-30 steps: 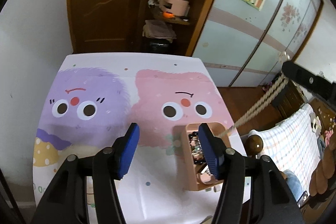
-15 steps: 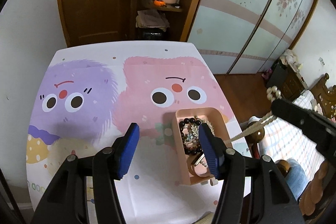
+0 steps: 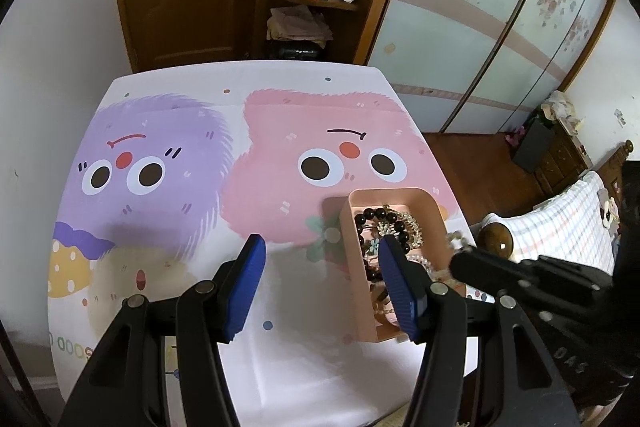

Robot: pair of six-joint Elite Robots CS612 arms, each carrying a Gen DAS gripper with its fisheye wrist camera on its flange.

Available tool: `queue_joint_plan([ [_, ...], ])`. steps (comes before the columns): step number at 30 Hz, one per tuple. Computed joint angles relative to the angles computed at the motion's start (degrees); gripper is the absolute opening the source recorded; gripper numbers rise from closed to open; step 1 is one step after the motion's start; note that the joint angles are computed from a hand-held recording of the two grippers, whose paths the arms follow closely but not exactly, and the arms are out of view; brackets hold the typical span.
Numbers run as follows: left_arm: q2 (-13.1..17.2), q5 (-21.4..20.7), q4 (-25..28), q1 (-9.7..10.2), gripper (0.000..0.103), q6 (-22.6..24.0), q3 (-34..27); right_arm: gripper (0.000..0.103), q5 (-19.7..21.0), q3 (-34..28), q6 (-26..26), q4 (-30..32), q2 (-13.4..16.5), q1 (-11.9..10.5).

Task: Organize jewelry
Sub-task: 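Carry the pearl necklace over the pink tray and open the right tool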

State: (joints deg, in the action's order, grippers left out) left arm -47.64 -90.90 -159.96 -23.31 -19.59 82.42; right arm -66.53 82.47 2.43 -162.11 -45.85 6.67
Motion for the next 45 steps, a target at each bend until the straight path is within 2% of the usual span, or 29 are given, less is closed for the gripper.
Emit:
queue_joint_plan([
  [9,0.29,-0.47,0.47,0.1,0.057,-0.18,-0.27,0.005,1.48,-1.01,1.63,2.67,0.86,-0.2],
  [16,0.42,-0.77,0.47,0.21,0.057,-0.6,-0.15,0.005,3.99,-1.0,2.83,0.94,0.42,-0.56],
  [25,0.69,-1.23,0.8,0.44,0.057,-0.78,-0.33,0.005,3.69,-2.4,4.82,2.69,1.4,-0.49],
  [45,1.28,-1.92,2.36,0.58,0.057,-0.51,-1.14,0.006,2.49,-3.67,3.69,10.66,2.58,-0.47],
])
